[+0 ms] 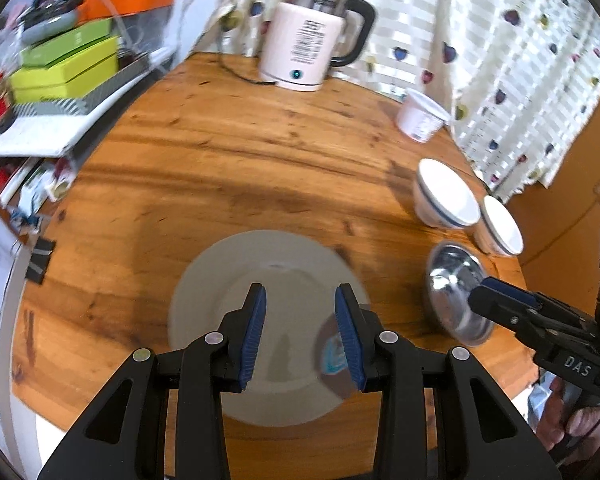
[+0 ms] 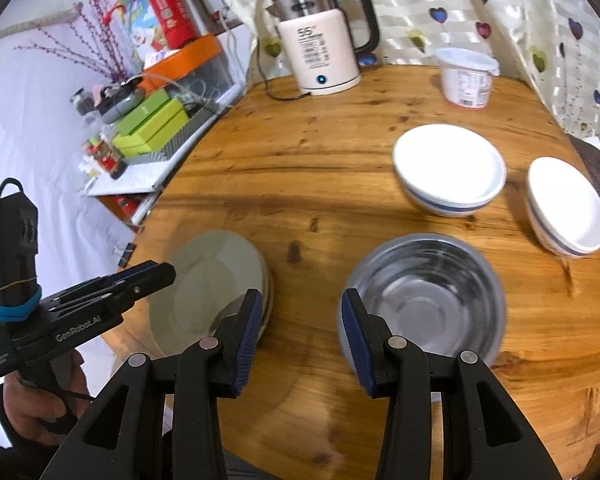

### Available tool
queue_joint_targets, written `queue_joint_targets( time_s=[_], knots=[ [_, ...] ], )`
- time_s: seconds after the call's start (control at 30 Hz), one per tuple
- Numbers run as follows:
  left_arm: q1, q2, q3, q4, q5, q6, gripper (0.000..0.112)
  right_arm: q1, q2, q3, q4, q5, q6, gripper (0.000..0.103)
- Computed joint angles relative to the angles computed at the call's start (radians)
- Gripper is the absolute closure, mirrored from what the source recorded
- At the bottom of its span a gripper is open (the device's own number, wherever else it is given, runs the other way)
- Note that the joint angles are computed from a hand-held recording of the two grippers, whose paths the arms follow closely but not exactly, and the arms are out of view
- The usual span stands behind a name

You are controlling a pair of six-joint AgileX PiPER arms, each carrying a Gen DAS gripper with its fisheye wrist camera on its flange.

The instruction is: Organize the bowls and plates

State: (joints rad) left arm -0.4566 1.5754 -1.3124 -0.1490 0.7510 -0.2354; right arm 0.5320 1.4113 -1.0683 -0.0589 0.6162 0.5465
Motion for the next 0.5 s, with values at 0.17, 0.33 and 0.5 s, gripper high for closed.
queue_joint_targets(
  time_s=[0.17, 0.33, 0.5],
  knots=[
    [-0.055, 0.047, -0.080, 0.016, 0.026, 0.001, 0.075, -0.033, -0.039, 0.035, -0.004, 0.001, 0.003, 0.062],
    [-0.092, 0.092, -0.150, 0.018, 0.051, 0.008, 0.075, -0.065, -0.070, 0.059, -0.009, 0.006, 0.002, 0.062],
    [-0.119, 0.135, -0.209, 0.019, 0.071, 0.012, 0.075, -0.085, -0.095, 0.075, -0.024, 0.013, 0.008, 0.062]
  ],
)
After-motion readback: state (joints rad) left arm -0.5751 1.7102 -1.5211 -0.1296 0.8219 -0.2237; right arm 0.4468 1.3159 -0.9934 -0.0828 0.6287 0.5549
